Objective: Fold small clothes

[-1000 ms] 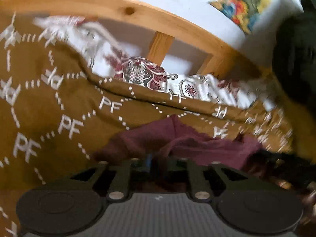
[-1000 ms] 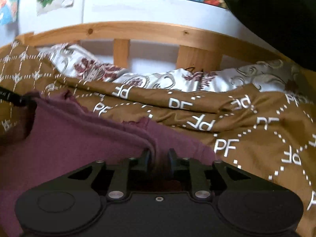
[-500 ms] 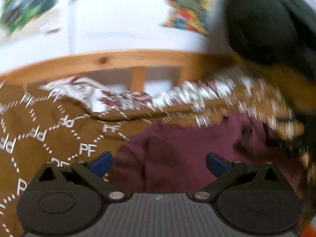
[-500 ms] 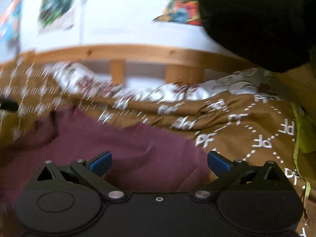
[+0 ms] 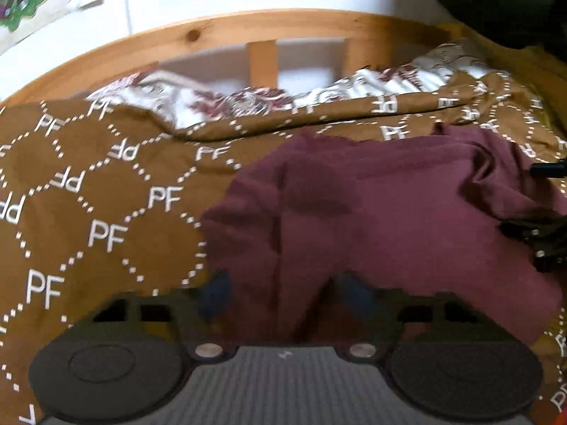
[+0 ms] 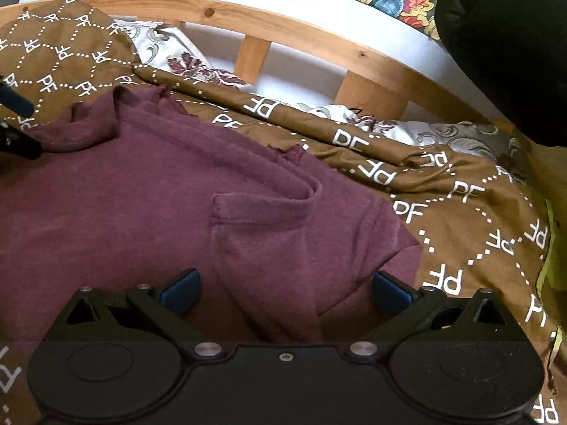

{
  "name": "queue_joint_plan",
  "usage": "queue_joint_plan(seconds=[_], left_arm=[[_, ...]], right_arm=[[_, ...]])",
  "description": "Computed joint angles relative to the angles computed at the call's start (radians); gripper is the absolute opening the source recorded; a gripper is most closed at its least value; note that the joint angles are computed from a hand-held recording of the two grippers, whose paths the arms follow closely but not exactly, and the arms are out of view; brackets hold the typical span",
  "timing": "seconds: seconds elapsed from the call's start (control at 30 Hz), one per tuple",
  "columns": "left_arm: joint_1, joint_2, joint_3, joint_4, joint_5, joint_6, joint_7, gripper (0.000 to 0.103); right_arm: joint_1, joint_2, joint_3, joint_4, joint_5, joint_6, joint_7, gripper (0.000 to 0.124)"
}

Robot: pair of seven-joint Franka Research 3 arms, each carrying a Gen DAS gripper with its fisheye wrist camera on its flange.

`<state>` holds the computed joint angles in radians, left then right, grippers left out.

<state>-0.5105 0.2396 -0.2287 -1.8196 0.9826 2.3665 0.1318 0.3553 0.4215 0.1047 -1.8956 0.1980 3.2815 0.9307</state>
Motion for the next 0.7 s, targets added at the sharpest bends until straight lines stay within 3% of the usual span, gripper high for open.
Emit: queue_joint_plan(seconds=[0.07, 0.1, 0.13, 0.2, 0.27, 0.3, 0.37, 0.5, 0.57, 0.63, 0.7], left_arm=[[0.005, -0.010, 0.002, -0.014, -0.002, 0.012, -0.017, 0.021], [0.006, -0.018, 0.003, -0.023, 0.006, 0.023, -0.034, 0.012], [0.005, -0.025, 0.006, -0.032, 0.027, 0.031, -0.057, 0.009], [0.007, -0.033, 0.005, -0.040, 0.058, 0.044, -0.079, 0.006], [0.010, -0.045, 0.006, -0.051, 0.093, 0.062, -0.115, 0.006], [0.010, -0.052, 0.005, -0.055, 0.113, 0.069, -0.135, 0.005], [0.010, -0.068, 0.006, -0.068, 0.186, 0.084, -0.201, 0.005], [0.013, -0.095, -0.001, -0.087, 0.332, 0.081, -0.337, 0.005], [0.018, -0.093, -0.012, -0.085, 0.340, 0.060, -0.359, 0.005], [0.030, -0.071, -0.020, -0.068, 0.255, 0.040, -0.305, 0.005], [0.042, -0.051, -0.023, -0.054, 0.140, 0.023, -0.253, 0.005]], right_arm=[[0.035, 0.006, -0.038, 0.005, 0.010, 0.015, 0.010, 0.095], [0.044, 0.008, -0.047, 0.008, 0.014, 0.017, 0.014, 0.087], [0.026, 0.011, -0.027, 0.017, 0.012, 0.010, 0.014, 0.081], [-0.057, 0.012, 0.062, 0.020, 0.000, -0.018, -0.003, 0.052], [-0.082, 0.010, 0.089, 0.026, 0.006, -0.052, -0.007, 0.037], [-0.130, 0.009, 0.141, 0.034, 0.028, -0.080, -0.006, 0.033], [-0.218, 0.010, 0.238, 0.045, 0.090, -0.103, -0.017, 0.013], [-0.408, 0.025, 0.450, 0.060, 0.213, -0.051, -0.080, 0.009], [-0.503, 0.042, 0.557, 0.055, 0.217, 0.010, -0.103, 0.009], [-0.513, 0.048, 0.562, 0.055, 0.192, 0.055, -0.084, 0.009], [-0.471, 0.045, 0.501, 0.070, 0.196, 0.040, -0.039, 0.009]])
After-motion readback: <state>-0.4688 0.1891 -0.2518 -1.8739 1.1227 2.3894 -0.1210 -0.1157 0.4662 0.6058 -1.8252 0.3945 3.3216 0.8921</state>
